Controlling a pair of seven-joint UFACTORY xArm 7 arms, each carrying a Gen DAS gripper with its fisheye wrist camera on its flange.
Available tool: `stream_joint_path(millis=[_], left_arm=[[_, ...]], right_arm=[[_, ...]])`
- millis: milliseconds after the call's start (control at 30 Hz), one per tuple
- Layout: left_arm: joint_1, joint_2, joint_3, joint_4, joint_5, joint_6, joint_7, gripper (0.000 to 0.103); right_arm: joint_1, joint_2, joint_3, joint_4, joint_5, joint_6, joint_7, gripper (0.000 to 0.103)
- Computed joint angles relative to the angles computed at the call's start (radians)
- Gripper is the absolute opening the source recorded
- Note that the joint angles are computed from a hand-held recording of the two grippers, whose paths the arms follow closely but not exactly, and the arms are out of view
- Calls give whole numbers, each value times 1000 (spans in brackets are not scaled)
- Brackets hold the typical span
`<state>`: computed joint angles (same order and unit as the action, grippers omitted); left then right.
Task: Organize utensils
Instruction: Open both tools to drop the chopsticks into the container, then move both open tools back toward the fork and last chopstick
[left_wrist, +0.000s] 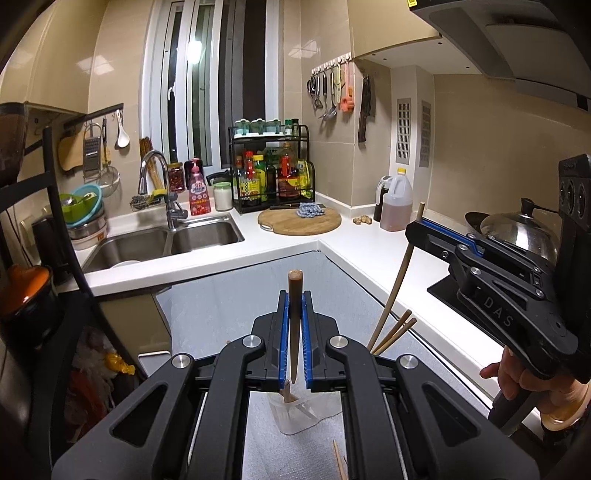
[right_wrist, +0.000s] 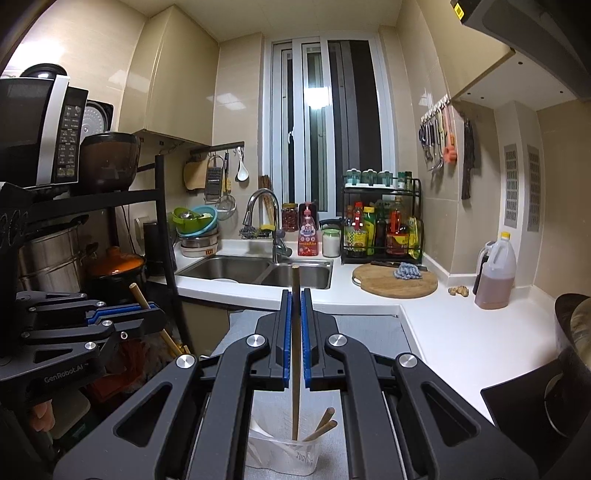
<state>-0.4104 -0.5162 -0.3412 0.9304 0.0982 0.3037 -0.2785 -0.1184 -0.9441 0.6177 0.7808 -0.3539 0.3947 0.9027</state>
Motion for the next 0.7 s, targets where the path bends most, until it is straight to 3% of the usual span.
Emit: stream_joint_path(millis=[233,267,300,333,367,400,467,533,600,700], left_arm=[[16,29,-12,6,16,21,-18,7],[30,29,-22,7,25,21,-34,14],[55,22,-39,1,42,15,-64,41],[90,10,-64,-2,66,15,-102,62],[155,-14,-111,-10,108,3,-169,89],[218,-50,-152,-30,150,-24,-237,90],[223,-72,-151,-43,168,-29,-256,90],[194,-88,-131,-53,164,1,-247,90],[189,-117,-130,-74,168,11,-257,91],[168,-169,-124,-113,164,39,-259,91]], right_arm=[[8,7,3,-27,4,-8,19,5],[10,8,2,-30,4,-8,21,6],[15,9,1,-34,5,-8,22,8],[21,12,0,-36,5,-6,21,10],[28,16,-1,-36,6,4,17,19],[27,17,3,-31,4,17,19,38],[23,-7,15,-36,1,49,37,53],[36,-33,17,-48,-4,69,43,55],[56,-60,20,-61,-2,96,50,64],[99,-108,22,-82,15,147,67,69]])
